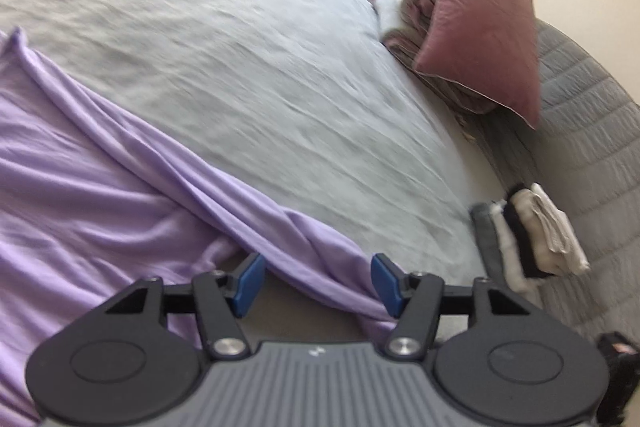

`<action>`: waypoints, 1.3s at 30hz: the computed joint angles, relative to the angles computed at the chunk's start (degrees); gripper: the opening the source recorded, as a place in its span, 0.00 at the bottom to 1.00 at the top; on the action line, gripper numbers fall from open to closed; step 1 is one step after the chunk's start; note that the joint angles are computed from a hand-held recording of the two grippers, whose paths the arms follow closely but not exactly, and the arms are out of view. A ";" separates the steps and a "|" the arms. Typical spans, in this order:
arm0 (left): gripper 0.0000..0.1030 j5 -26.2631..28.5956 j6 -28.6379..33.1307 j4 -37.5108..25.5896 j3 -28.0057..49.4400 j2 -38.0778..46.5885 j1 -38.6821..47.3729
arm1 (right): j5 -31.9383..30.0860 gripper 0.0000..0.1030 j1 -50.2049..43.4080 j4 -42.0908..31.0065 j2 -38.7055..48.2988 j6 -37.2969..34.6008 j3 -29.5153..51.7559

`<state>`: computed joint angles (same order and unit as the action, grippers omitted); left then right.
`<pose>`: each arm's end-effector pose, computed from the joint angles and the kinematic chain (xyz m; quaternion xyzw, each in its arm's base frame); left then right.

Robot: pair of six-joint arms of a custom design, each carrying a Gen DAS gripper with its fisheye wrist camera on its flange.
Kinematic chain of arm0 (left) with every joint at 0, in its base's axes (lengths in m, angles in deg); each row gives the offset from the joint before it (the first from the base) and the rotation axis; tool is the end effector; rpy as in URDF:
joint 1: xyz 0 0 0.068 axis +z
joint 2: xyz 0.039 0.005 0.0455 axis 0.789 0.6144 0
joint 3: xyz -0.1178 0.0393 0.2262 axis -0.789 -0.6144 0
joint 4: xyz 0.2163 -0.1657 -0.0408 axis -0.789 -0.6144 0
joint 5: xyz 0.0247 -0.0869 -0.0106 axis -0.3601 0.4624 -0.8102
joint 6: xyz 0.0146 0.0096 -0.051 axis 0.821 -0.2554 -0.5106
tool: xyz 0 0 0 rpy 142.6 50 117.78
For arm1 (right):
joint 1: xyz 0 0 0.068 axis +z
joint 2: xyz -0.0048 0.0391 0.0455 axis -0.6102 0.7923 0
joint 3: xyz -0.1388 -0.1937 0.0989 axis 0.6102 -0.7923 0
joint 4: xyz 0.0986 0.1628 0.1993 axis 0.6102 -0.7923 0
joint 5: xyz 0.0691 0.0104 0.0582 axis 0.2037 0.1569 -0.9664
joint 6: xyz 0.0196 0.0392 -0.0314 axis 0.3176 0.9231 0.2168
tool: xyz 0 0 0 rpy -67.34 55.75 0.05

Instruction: Fold clothes

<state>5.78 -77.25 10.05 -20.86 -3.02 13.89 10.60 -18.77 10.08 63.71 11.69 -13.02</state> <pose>0.1820 -0.1252 0.1407 -0.3224 0.8440 -0.2009 0.3785 0.2879 0.1122 0.1509 -0.3090 0.8768 0.1976 0.3109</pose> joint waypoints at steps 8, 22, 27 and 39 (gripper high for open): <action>0.66 -5.47 -3.18 -6.20 0.41 -1.18 0.45 | 9.71 0.03 -3.65 11.40 -3.90 -1.82 -2.55; 0.64 -4.60 -7.17 -5.87 -2.06 -3.56 2.47 | 21.80 0.03 -5.76 28.59 -0.15 -9.34 -4.66; 0.62 -2.08 -8.22 -11.85 -2.48 -8.81 5.63 | 21.42 0.02 -5.81 29.50 -2.26 -11.12 -5.71; 0.52 2.67 -3.63 -17.83 5.54 -6.73 10.48 | 11.80 0.02 -12.11 21.71 -4.32 -13.17 -7.71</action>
